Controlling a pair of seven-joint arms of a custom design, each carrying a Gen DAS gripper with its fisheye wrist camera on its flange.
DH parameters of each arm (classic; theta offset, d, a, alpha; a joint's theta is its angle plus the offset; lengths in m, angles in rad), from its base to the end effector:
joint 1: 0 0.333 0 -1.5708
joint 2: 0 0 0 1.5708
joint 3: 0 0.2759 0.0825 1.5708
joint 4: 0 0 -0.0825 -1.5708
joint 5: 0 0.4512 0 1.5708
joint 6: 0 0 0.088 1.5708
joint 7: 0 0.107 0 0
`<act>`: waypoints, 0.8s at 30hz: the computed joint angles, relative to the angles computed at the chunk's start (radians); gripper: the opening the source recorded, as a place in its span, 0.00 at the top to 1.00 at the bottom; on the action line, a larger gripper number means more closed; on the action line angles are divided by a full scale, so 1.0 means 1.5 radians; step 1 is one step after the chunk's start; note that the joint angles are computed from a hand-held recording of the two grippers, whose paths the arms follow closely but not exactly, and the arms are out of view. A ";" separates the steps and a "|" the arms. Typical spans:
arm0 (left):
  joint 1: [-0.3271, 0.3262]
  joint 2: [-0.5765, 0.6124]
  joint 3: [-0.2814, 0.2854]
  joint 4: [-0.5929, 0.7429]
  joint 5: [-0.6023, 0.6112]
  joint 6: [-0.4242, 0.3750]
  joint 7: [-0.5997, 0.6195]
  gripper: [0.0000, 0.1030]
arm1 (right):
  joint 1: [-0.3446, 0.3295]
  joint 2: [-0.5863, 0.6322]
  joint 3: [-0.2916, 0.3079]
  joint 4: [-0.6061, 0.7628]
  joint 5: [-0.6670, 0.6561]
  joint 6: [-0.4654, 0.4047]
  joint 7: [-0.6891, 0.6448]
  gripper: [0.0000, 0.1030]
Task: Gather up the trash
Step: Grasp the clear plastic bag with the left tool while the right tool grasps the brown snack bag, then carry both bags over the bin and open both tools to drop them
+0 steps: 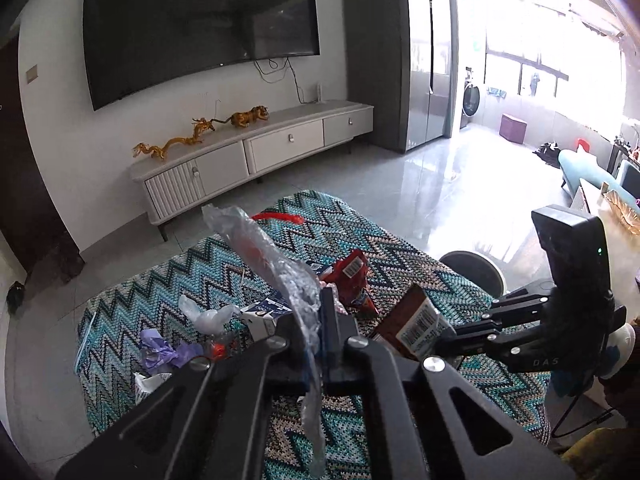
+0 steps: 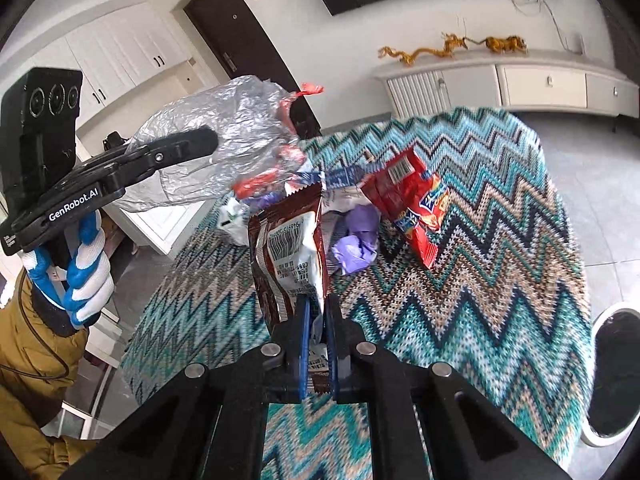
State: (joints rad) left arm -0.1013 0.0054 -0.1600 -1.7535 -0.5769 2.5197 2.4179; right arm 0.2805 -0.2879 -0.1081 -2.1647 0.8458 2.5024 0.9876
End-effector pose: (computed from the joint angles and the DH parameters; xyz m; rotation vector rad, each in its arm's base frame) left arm 0.6581 -0.1706 0.5869 -0.9872 2.3235 -1.0618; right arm 0.5822 0.0929 0.5251 -1.7297 1.3974 -0.0986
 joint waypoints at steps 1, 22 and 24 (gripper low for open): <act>0.001 -0.011 0.001 -0.009 -0.002 0.004 0.001 0.98 | -0.002 -0.016 0.004 -0.013 -0.004 0.009 0.005 0.93; -0.089 0.091 -0.059 0.147 0.089 -0.048 -0.086 0.98 | -0.131 -0.219 -0.054 -0.182 -0.297 0.185 0.272 0.93; -0.110 0.143 -0.070 0.197 0.119 -0.065 -0.111 0.98 | -0.183 -0.213 -0.034 -0.189 -0.359 0.192 0.327 0.93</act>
